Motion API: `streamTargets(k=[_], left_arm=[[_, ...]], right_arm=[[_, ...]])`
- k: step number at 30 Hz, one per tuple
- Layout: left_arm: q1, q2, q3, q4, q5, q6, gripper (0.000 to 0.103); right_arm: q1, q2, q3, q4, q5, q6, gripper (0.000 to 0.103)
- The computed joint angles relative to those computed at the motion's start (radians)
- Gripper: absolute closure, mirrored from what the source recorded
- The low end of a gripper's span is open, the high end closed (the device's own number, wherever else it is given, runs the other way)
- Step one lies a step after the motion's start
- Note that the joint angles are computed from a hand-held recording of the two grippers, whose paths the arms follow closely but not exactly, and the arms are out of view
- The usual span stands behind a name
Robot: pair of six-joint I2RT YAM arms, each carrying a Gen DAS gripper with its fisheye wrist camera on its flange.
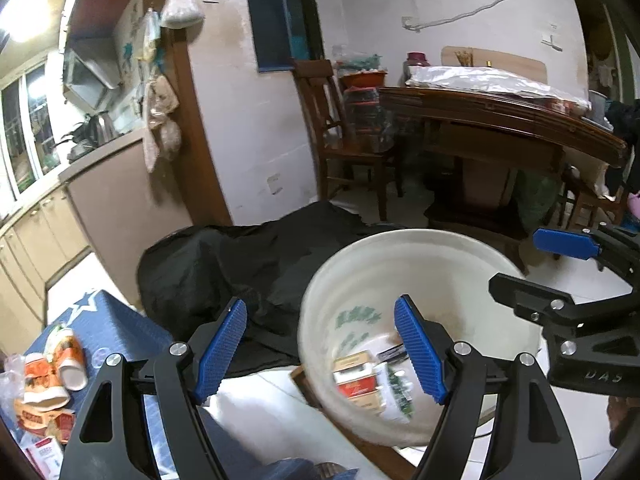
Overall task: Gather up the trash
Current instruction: 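Swing both open tools back to the table toward the foil packets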
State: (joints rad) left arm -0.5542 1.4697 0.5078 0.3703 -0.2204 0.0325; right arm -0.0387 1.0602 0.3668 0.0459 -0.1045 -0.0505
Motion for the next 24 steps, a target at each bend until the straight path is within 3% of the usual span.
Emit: streamTargets(k=[3, 11, 17, 24], left_arm=[[0.052, -0.058, -0.047, -0.004, -0.001, 0.017, 0.026], [0.342, -0.221, -0.178, -0.038, 0.137, 0.076, 0.026], [0.704, -0.324, -0.247, -0.076, 0.336, 0.164, 0.026], [1.203, -0.276, -0.262, -0.054, 0.601, 0.329, 0.026]], right_arm=[[0.082, -0.001, -0.001, 0.012, 0.036, 0.040, 0.034], [0.312, 0.098, 0.026, 0.081, 0.145, 0.147, 0.034], [0.485, 0.203, 0.071, 0.136, 0.210, 0.220, 0.037], [0.663, 0.381, 0.168, 0.205, 0.224, 0.280, 0.037]])
